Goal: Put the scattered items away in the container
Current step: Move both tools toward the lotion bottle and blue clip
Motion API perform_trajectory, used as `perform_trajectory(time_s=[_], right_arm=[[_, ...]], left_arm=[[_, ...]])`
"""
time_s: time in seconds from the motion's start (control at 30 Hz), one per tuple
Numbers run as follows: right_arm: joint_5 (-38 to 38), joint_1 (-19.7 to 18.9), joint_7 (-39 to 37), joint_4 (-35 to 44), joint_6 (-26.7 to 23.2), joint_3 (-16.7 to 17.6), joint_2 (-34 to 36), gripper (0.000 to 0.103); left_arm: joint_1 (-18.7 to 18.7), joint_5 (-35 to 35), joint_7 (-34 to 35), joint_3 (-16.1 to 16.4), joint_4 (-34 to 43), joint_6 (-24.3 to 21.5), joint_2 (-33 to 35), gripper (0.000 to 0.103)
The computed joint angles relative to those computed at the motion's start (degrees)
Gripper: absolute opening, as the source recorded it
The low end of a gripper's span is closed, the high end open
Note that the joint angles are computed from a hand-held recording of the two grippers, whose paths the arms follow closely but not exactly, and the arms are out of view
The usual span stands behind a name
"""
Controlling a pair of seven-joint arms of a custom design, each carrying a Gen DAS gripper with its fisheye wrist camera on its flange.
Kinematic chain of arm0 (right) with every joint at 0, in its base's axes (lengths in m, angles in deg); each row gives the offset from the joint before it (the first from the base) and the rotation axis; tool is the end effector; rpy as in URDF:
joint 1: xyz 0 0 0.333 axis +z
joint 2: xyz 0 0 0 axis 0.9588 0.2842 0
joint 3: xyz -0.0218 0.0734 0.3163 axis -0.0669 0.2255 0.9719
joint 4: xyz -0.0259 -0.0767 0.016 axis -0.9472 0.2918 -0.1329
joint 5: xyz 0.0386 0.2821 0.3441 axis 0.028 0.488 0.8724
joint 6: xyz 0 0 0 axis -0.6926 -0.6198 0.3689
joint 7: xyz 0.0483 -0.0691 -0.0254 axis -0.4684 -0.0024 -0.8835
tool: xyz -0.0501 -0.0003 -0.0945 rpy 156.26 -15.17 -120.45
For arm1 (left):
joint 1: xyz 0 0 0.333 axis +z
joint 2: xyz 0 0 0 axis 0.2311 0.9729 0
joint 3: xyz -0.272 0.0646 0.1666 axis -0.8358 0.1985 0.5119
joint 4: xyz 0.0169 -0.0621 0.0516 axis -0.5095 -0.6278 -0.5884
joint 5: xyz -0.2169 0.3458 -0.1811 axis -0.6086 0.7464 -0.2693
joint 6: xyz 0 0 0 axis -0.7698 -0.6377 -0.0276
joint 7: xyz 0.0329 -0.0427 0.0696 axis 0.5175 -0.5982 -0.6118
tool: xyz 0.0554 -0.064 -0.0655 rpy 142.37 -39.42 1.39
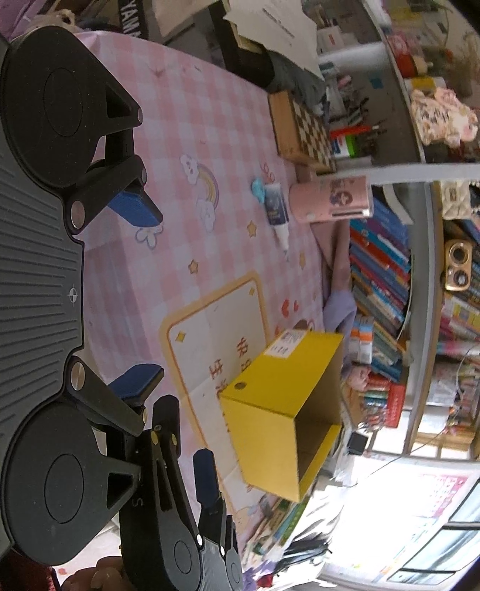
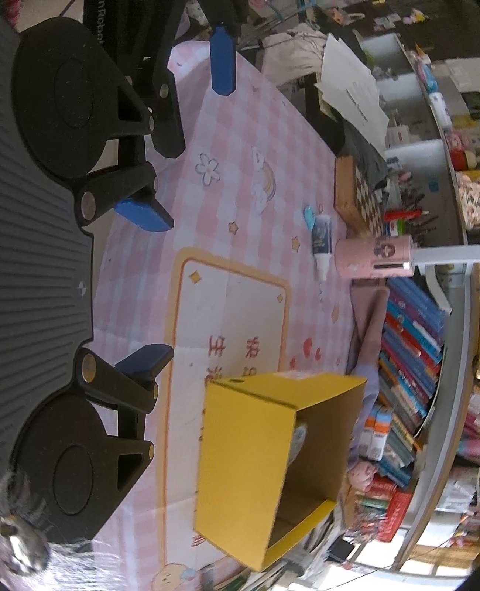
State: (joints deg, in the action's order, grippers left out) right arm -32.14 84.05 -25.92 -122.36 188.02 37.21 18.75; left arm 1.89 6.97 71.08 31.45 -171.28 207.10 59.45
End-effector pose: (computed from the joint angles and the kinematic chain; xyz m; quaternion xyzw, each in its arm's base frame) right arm 0.6705 0.1460 0.5433 -0.8157 0.4287 -0.1723 0.3481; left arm 0.5923 -0.2777 0.5333 -0.6534 0.6293 -0.3032 0.2918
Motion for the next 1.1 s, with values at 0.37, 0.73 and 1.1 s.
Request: perform_trajectory(time_s=[0.37, 0.73, 1.1], right_arm=[[1.13, 0.17, -2.51, 4.88, -1.85, 1.01, 3.79, 0.066], [-1.38, 0.02, -0.23, 15.25, -4.85, 1.96, 12.05, 0.066], [-5.17, 0.04, 2.63, 30.02, -9.75, 3.04, 22.35, 0.066]], left_arm=[[0.67, 2.15, -3.34, 0.51, 0.72, -2.08, 0.40, 0.084], [1.04, 1.85, -2.54, 2.09, 5.59, -3.72, 4.80, 0.084], [0.73, 0.40, -0.29, 4.30, 12.04, -4.88, 10.12, 0.084]])
